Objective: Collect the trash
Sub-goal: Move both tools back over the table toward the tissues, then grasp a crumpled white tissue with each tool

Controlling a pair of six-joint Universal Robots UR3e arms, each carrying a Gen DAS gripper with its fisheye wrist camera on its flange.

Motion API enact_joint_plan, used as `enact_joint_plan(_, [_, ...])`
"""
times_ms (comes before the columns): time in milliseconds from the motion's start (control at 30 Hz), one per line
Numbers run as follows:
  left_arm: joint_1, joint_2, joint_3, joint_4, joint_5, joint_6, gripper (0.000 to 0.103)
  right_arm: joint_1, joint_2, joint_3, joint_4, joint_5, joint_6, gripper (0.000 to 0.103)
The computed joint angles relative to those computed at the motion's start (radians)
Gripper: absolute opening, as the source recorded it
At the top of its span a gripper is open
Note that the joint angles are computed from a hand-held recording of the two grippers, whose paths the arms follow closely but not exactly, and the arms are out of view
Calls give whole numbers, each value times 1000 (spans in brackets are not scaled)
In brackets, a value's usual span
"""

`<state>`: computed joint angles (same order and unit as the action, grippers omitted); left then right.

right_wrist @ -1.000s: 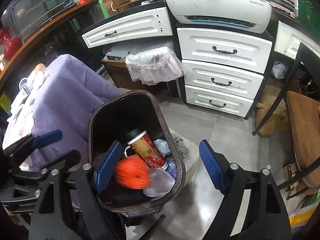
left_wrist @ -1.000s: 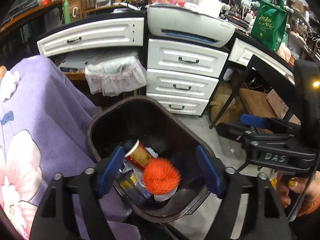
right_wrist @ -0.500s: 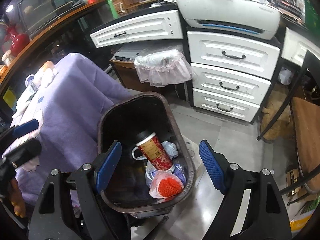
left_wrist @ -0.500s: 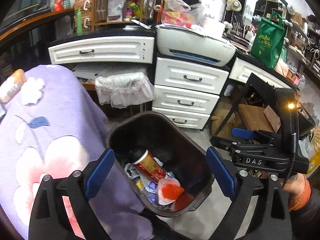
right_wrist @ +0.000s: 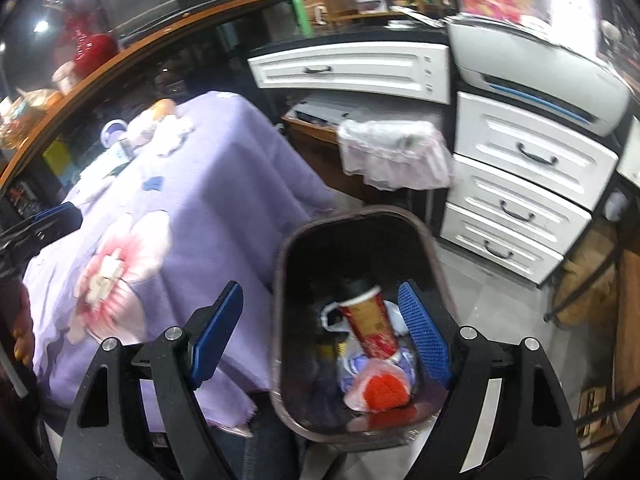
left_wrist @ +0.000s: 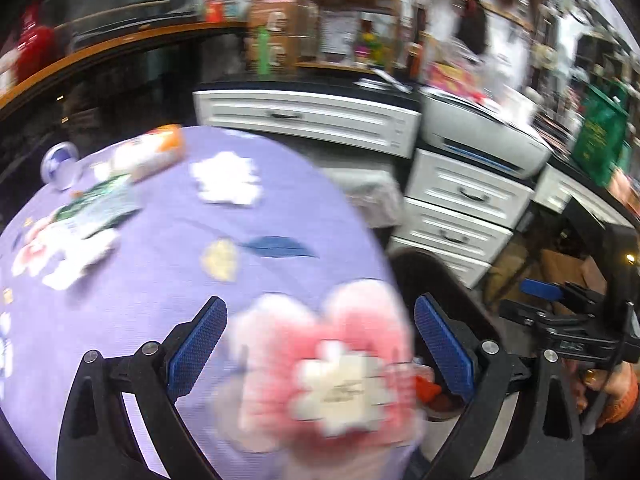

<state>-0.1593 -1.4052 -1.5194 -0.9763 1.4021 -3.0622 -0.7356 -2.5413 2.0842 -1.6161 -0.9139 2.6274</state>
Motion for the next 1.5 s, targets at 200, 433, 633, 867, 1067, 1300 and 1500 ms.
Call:
enact_joint_plan(200, [246, 84, -27, -57, -51, 50, 94, 348, 231, -4, -405, -144, 279, 80])
enact_joint_plan(433, [431, -9, 53, -86, -62, 43, 85, 609, 455, -106, -619, -275, 432, 80])
enact_joint_plan(633, [459, -194, 213, -175, -76, 48, 64, 729, 590, -217, -683, -348, 477, 80])
enact_joint_plan(867, [479, -211, 188, -164, -129, 41, 24, 841, 748, -363, -712, -420, 504, 80])
enact_joint_plan(1067, [536, -132, 104, -161, -225, 67, 12, 905, 934, -564, -678, -435, 510, 80])
enact_joint_plan(1300, [519, -25, 49, -102, -304, 112, 12, 991, 1275, -1001, -527, -487, 503, 80])
enact_joint_plan(1500, [510, -23, 40, -86, -330, 123, 12, 1019, 1622, -1547, -287, -535, 529, 80])
